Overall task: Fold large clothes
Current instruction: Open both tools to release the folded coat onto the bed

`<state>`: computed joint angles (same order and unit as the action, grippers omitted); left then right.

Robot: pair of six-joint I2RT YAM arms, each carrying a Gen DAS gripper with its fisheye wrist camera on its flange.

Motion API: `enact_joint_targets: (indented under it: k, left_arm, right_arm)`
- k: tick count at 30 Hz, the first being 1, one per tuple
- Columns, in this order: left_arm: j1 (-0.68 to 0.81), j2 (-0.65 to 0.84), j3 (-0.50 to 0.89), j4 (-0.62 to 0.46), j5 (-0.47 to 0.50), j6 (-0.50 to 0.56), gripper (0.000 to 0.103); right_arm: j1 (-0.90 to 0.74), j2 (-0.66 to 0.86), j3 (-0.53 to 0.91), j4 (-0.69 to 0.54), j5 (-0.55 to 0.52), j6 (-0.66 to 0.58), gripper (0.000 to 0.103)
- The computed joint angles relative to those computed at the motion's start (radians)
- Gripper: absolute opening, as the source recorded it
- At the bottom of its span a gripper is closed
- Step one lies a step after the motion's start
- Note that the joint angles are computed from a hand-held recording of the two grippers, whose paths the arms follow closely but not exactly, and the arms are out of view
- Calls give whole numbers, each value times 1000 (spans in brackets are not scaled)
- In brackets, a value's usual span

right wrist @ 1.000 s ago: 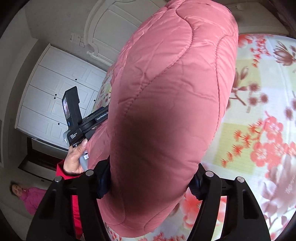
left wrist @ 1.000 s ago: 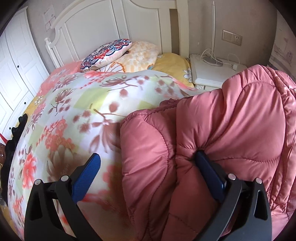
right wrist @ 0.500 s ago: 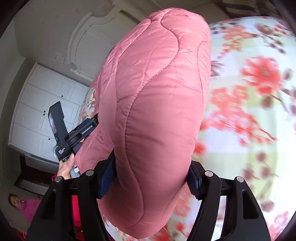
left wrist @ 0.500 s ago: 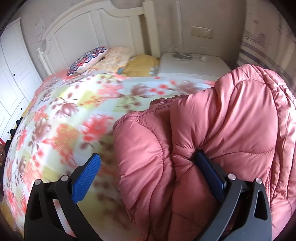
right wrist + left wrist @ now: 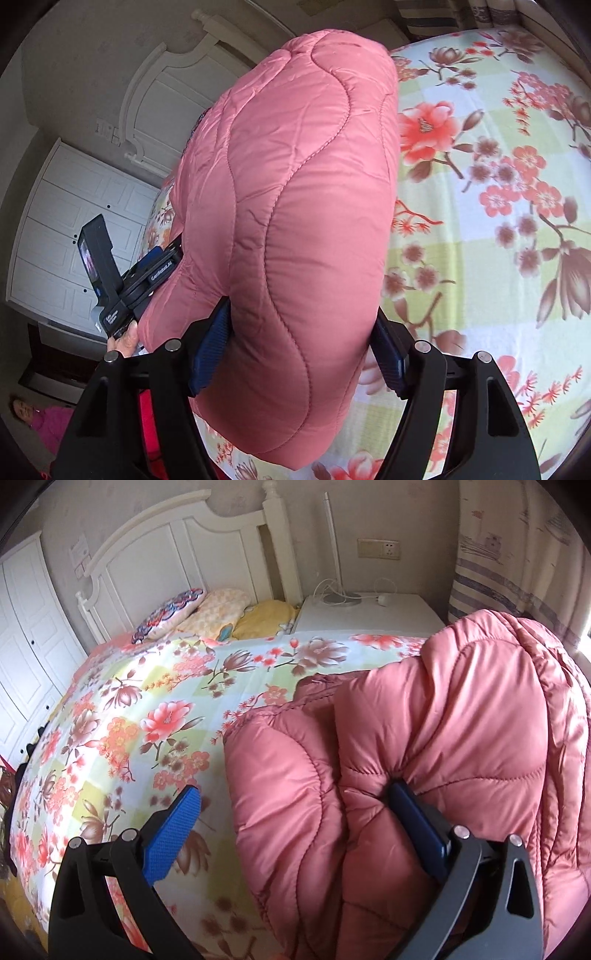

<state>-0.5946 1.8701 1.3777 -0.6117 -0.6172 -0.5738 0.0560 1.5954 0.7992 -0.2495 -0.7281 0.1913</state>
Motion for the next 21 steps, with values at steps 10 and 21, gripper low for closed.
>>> enact_joint_targets:
  k: [10, 21]
  left_arm:
    - [4, -57, -14, -17, 35, -19, 101]
    - [-96, -198, -94, -5, -55, -50, 101]
  right_arm:
    - [192, -481, -44, -74, 513, 22, 93]
    - [345, -448, -80, -31, 771, 23, 95]
